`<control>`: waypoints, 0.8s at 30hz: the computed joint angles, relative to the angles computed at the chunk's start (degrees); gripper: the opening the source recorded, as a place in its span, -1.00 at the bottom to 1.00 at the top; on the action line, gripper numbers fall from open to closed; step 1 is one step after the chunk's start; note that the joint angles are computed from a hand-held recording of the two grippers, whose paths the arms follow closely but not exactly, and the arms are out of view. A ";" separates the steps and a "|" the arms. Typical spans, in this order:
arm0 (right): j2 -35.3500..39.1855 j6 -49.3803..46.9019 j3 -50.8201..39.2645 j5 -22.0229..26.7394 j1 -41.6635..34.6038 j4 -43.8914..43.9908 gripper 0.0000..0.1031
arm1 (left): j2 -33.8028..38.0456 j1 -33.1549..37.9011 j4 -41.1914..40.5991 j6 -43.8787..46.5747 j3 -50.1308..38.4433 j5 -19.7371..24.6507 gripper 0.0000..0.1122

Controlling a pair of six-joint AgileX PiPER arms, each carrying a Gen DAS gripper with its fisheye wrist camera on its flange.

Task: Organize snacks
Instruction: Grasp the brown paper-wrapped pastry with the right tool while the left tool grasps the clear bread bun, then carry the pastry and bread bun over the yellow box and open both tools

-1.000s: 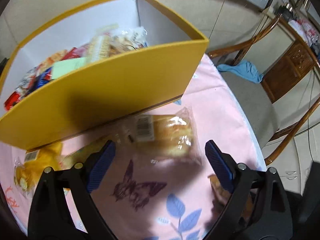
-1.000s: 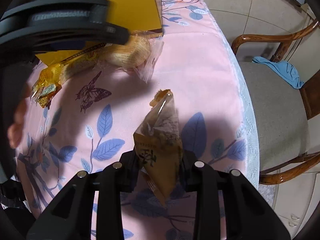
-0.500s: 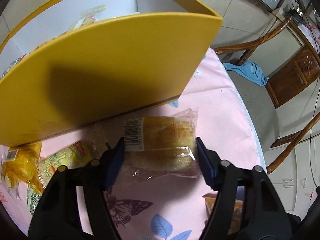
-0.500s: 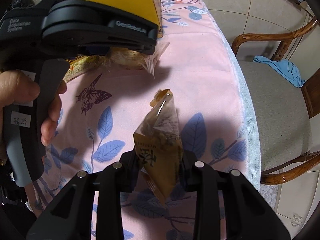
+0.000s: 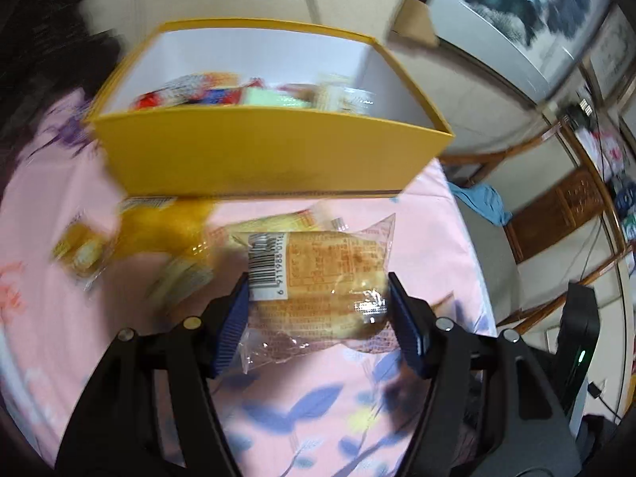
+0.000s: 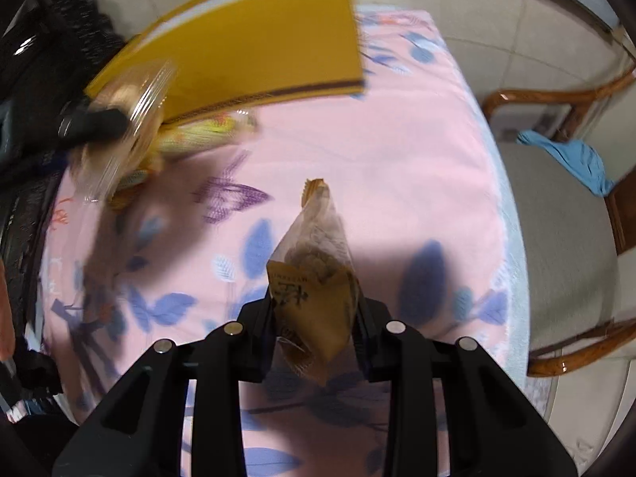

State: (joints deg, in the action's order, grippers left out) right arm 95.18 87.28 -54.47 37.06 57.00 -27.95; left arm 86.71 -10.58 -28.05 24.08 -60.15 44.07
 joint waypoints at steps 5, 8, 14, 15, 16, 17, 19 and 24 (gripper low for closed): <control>2.88 -3.80 -8.74 2.61 2.35 -0.84 -0.37 | -4.72 10.30 -1.47 4.01 5.63 3.14 0.18; 3.67 -4.24 -12.55 3.92 3.70 -2.44 -0.37 | -6.08 14.41 -2.27 6.13 7.23 4.54 0.18; 4.33 -5.18 -16.80 6.80 4.81 -4.24 -0.38 | -8.08 17.25 -3.31 8.86 7.75 6.33 0.18; 4.22 -5.01 -17.00 7.29 5.07 -4.34 -0.38 | -8.11 16.91 -3.33 8.79 7.54 6.33 0.18; 3.65 -4.50 -16.38 7.38 5.41 -4.60 -0.38 | -8.19 16.46 -3.23 8.73 7.20 6.40 0.18; 3.52 -4.04 -16.43 7.68 5.50 -4.76 -0.38 | -8.16 15.81 -3.04 8.35 6.81 6.39 0.18; 3.33 -3.11 -16.42 8.10 5.59 -5.15 -0.38 | -8.38 15.53 -2.99 8.31 6.26 6.95 0.18; 2.86 -1.24 -15.88 8.59 6.04 -5.85 -0.38 | -8.26 14.94 -2.70 8.15 5.42 7.52 0.18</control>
State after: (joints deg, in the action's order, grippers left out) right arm 98.05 86.03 -70.35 45.66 63.04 -33.80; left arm 78.44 4.36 -30.76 32.23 -54.73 51.60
